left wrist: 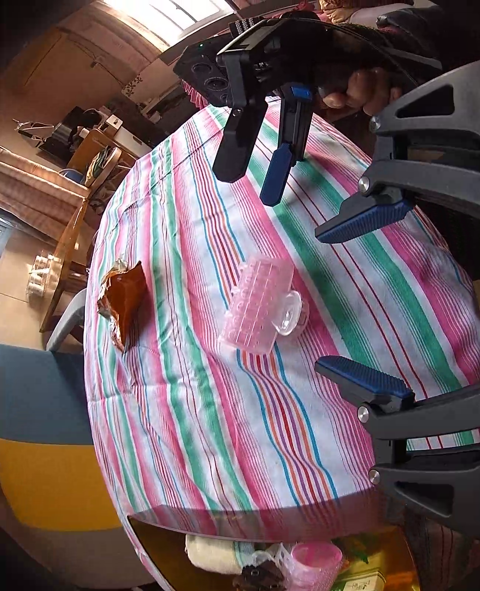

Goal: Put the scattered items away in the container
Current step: 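Approach the clear-pink hair roller with the left tool while the right tool approaches the pink roller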

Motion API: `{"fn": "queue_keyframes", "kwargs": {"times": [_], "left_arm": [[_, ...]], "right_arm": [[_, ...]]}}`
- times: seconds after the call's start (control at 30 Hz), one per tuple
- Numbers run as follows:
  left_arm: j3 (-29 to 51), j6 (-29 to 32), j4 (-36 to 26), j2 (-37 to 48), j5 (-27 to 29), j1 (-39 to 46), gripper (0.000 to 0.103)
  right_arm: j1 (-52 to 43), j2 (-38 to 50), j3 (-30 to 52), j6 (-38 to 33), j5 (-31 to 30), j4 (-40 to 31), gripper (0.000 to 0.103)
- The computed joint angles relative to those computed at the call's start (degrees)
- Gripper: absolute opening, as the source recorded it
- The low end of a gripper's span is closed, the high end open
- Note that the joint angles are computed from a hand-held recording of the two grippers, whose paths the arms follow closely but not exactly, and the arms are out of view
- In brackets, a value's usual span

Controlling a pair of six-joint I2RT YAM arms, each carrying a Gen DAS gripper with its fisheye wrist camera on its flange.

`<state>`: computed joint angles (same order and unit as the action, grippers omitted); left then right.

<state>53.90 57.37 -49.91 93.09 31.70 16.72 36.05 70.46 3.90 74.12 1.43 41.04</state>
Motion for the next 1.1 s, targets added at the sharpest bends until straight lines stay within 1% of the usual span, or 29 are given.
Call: {"fn": "queue_keyframes", "kwargs": {"times": [0.17,0.27,0.3,0.47,0.57,0.67,0.8,0.87,0.9,1.0,1.1], "left_arm": [[-0.51,-2.74,1.13,0.60,0.07,-3.09,0.065],[1.24,-5.75,1.26,2.73,0.34,-4.73,0.065],[1.83,-6.94,1.63,3.32,0.51,-5.25,0.065],[4.62,-13.35,6.57,5.79,-0.56,-8.49,0.065],[7.41,-16.39,8.35,8.00,-1.78,-10.09,0.065],[7.77,-16.44,8.90,7.20,-1.59,-10.46,0.065],[6.19,-14.20,7.44,4.76,-0.32,-9.87,0.067],[4.61,-15.64,8.98,3.72,-0.88,-10.40,0.068],[3.47,-16.66,10.81,2.96,-1.82,-11.10,0.068],[0.94,-19.01,15.38,1.52,-4.59,-13.25,0.068],[0.06,-20.52,18.26,1.93,-6.56,-14.44,0.068]], "right_arm": [[-0.83,-0.67,-0.71,-0.26,-0.29,-0.09,0.079],[-1.28,-0.31,-0.55,-0.52,-0.70,-0.09,0.079],[-1.55,-0.87,-0.33,-0.82,-0.88,-1.20,0.079],[-2.53,-1.28,-0.08,-1.65,-1.48,-2.39,0.079],[-3.25,-2.38,-0.31,-2.14,-1.59,-3.58,0.081],[-4.22,-2.94,-0.89,-2.56,-2.31,-3.68,0.080],[-5.06,-3.30,-0.61,-3.53,-2.68,-5.08,0.080],[-5.10,-3.91,0.23,-4.23,-2.33,-7.27,0.081],[-5.09,-4.41,0.62,-4.60,-2.07,-8.55,0.081],[-4.93,-6.67,2.17,-6.38,-0.37,-14.12,0.083],[-6.21,-7.45,4.38,-9.43,-0.54,-19.63,0.084]]}}
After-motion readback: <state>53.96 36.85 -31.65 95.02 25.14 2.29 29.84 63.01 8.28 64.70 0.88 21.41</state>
